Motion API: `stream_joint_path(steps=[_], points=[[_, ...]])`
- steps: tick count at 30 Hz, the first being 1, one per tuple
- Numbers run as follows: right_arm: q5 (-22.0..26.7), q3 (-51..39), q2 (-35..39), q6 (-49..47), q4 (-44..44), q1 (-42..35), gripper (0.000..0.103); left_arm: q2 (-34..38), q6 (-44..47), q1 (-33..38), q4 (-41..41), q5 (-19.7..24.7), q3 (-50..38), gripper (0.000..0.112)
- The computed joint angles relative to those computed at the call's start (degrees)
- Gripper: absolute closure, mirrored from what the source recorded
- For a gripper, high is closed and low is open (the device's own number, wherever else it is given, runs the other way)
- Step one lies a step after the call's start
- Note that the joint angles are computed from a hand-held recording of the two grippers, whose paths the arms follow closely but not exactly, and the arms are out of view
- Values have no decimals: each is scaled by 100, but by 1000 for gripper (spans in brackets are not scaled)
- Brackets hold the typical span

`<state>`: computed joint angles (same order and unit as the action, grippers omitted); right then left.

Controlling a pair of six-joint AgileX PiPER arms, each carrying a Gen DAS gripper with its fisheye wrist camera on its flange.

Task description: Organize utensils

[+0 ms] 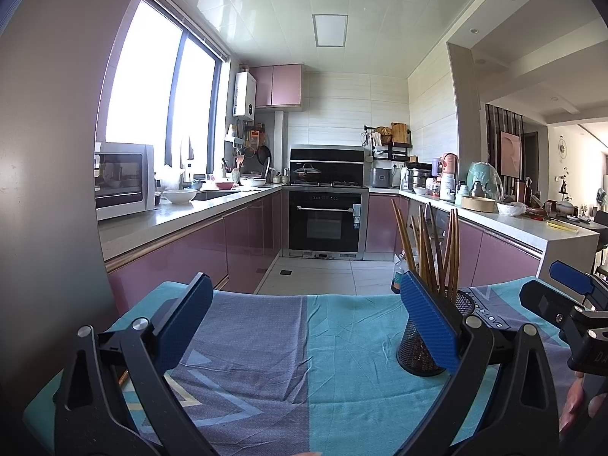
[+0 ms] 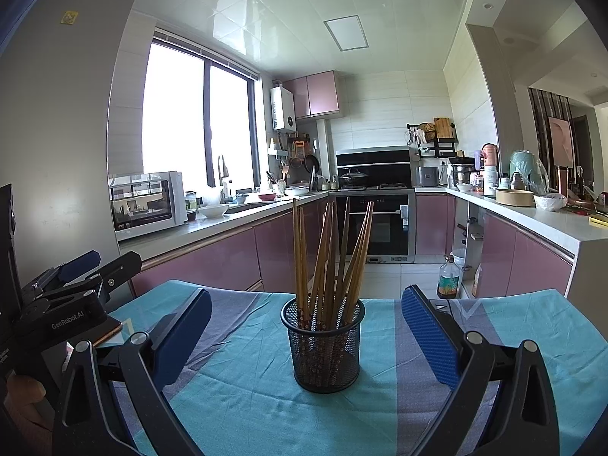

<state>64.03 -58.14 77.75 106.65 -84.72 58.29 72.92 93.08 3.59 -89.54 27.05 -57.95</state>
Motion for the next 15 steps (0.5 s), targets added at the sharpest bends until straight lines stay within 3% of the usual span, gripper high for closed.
stream_joint_path(steps=[4, 8, 12, 15], points=[[13, 4, -8, -10, 6, 5, 6, -3, 106, -145, -56, -315, 12, 15], [73, 6, -17, -101, 83, -1, 6, 74, -221, -137, 249, -306, -65, 15], [92, 126, -212, -550, 715, -379, 6, 357, -1443, -207, 1589, -360, -398, 15], [-220, 266, -484, -1437, 1940, -1351, 6, 739, -2658, -238, 2939, -373, -760, 15]])
